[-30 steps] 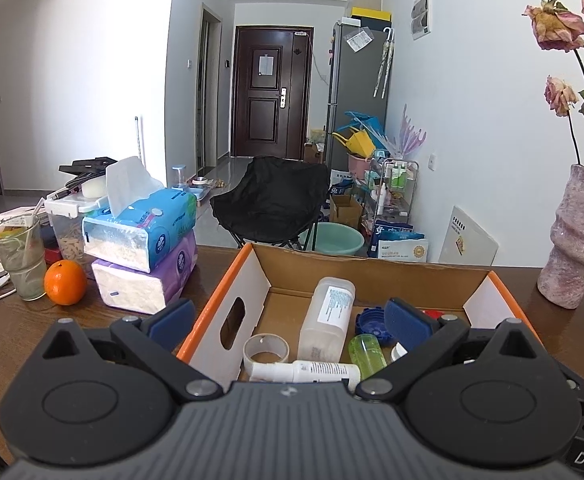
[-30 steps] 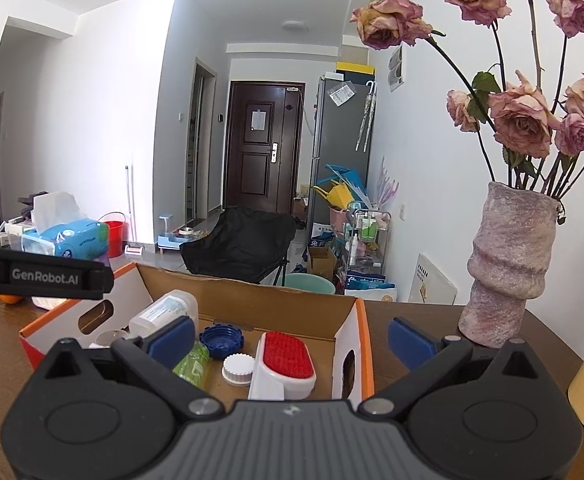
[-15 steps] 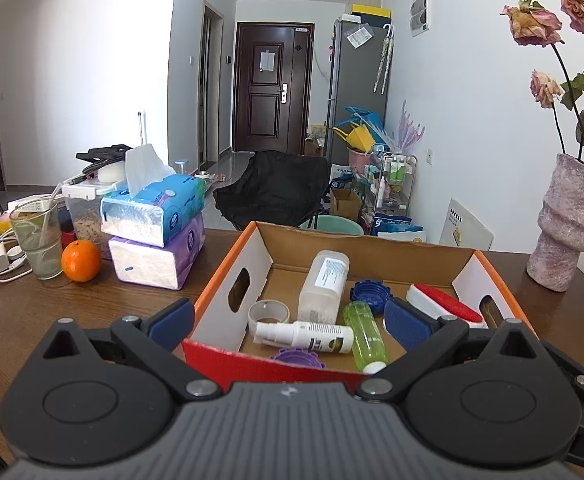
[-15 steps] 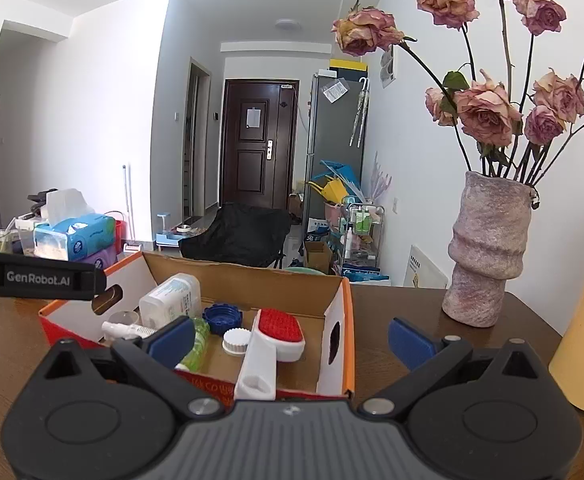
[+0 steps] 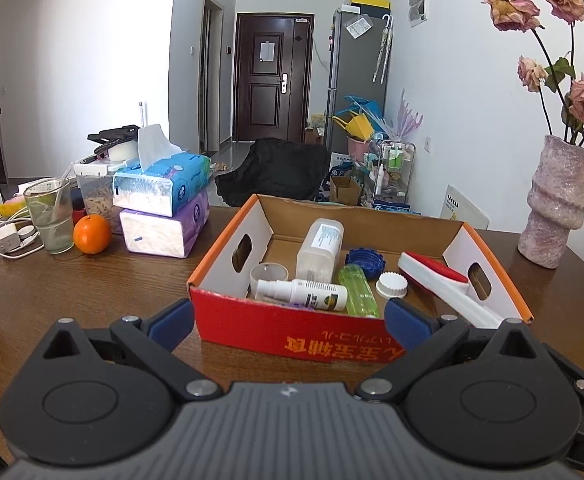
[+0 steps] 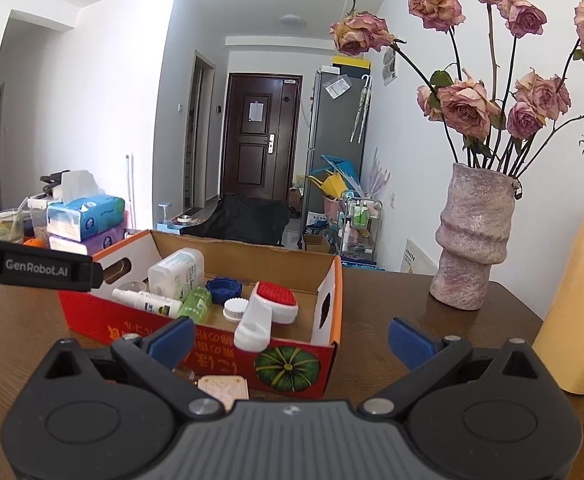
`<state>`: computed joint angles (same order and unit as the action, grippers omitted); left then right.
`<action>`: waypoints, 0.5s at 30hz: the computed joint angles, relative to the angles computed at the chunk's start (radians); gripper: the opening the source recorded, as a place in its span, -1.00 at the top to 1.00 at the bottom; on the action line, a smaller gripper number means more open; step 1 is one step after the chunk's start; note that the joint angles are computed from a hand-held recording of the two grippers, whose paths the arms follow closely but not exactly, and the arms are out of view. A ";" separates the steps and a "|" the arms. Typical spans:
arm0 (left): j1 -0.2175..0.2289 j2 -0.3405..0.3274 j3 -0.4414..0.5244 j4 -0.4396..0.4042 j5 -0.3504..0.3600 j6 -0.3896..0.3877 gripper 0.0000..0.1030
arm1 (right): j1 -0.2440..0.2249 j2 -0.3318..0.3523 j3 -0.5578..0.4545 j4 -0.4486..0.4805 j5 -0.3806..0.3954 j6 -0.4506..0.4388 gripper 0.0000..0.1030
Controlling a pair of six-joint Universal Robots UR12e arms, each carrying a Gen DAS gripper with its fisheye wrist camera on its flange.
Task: Organize rigid objects
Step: 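Withdraw both open grippers up from the box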
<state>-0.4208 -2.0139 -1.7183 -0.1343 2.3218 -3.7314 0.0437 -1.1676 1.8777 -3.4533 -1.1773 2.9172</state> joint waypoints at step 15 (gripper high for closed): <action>-0.029 -0.006 -0.008 -0.077 -0.003 -0.073 -1.00 | -0.029 -0.018 0.048 0.060 0.004 -0.049 -1.00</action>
<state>-0.4501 -2.0203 -1.7258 -0.2109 2.3188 -3.8043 0.0145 -1.1852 1.9258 -3.3933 -1.1736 2.8686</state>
